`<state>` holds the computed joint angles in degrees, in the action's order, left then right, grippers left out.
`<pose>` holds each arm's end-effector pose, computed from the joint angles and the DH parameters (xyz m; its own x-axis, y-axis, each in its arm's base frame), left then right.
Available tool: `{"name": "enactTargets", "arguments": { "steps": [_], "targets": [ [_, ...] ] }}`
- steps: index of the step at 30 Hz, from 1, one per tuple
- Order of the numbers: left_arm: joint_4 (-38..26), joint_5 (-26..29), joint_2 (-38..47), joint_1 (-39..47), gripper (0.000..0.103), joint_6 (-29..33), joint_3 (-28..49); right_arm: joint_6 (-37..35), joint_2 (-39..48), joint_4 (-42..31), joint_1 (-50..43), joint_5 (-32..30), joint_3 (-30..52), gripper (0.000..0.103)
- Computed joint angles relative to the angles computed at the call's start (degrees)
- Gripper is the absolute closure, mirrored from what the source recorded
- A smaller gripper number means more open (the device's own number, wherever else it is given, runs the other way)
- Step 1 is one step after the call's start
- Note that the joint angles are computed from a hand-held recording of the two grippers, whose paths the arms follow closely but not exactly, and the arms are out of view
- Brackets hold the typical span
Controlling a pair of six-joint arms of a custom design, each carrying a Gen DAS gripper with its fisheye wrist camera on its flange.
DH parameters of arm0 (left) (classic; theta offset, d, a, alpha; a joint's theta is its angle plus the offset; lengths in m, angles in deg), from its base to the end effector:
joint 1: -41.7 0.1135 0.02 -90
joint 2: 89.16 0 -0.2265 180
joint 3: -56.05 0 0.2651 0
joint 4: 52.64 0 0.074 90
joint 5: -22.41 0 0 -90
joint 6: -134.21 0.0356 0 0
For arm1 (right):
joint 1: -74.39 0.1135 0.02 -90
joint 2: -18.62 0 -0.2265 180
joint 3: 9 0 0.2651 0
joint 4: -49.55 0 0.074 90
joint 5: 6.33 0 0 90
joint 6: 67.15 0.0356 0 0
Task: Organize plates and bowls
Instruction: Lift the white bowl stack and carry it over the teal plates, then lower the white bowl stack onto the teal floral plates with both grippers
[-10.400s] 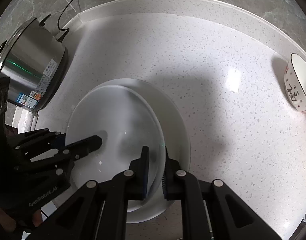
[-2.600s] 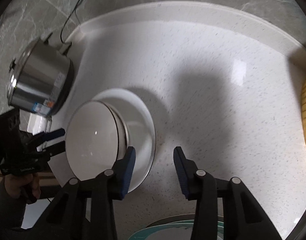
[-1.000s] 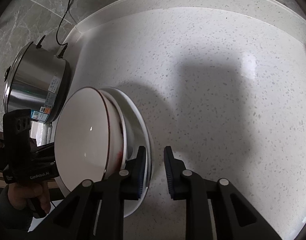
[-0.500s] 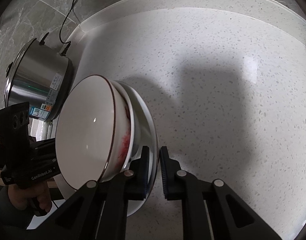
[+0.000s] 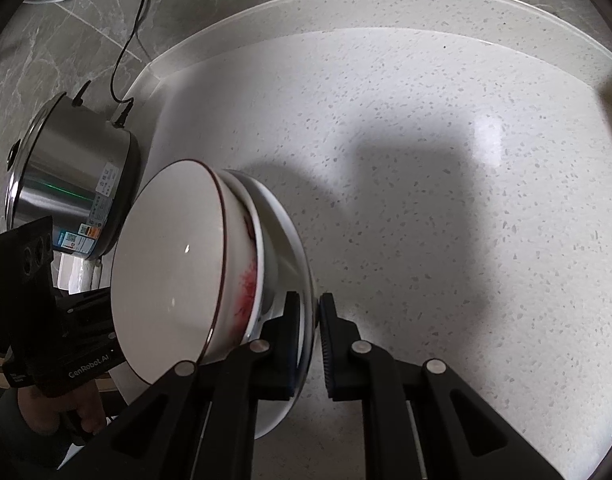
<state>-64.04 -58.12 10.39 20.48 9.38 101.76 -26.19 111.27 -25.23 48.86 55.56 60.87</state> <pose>0.2400 -0.0995 0.0237 -0.9354 -0.2411 -0.2585 -0.1377 0.9220 -0.3618 0.2428 -0.0974 0.1326 -0.9157 -0.3008 -0.2665 -0.3896 0.8269 0.4055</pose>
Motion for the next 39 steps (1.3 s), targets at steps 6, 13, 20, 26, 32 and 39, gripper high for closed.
{"name": "enactTargets", "arguments": {
  "steps": [6, 13, 20, 26, 32, 39],
  "targets": [
    [-4.2, 1.0, -3.8, 1.0, 0.090, 2.0, 0.6, -0.2, -0.7, -2.1, -1.5, -0.5, 1.3, 0.091],
    [-10.5, 2.7, -9.2, 2.0, 0.090, 5.6, 1.7, -0.4, -3.9, -5.5, -4.0, -1.2, 2.2, 0.091],
    [-16.2, 4.3, -14.4, 0.4, 0.090, 7.3, 2.4, -1.9, -7.9, -9.3, -8.5, -1.6, 3.1, 0.091],
    [-19.9, 3.4, -18.9, -4.8, 0.090, 4.3, 2.2, -6.6, -8.6, -13.9, -14.5, -0.8, 4.5, 0.091],
    [-22.8, 0.2, -22.2, -13.6, 0.090, -3.8, 2.7, -14.1, -6.7, -19.3, -21.1, 0.8, 7.6, 0.091],
    [-23.3, -5.2, -22.8, -26.1, 0.090, -15.3, 3.5, -24.5, -0.6, -24.4, -29.9, 3.1, 13.9, 0.091]
  ]
}}
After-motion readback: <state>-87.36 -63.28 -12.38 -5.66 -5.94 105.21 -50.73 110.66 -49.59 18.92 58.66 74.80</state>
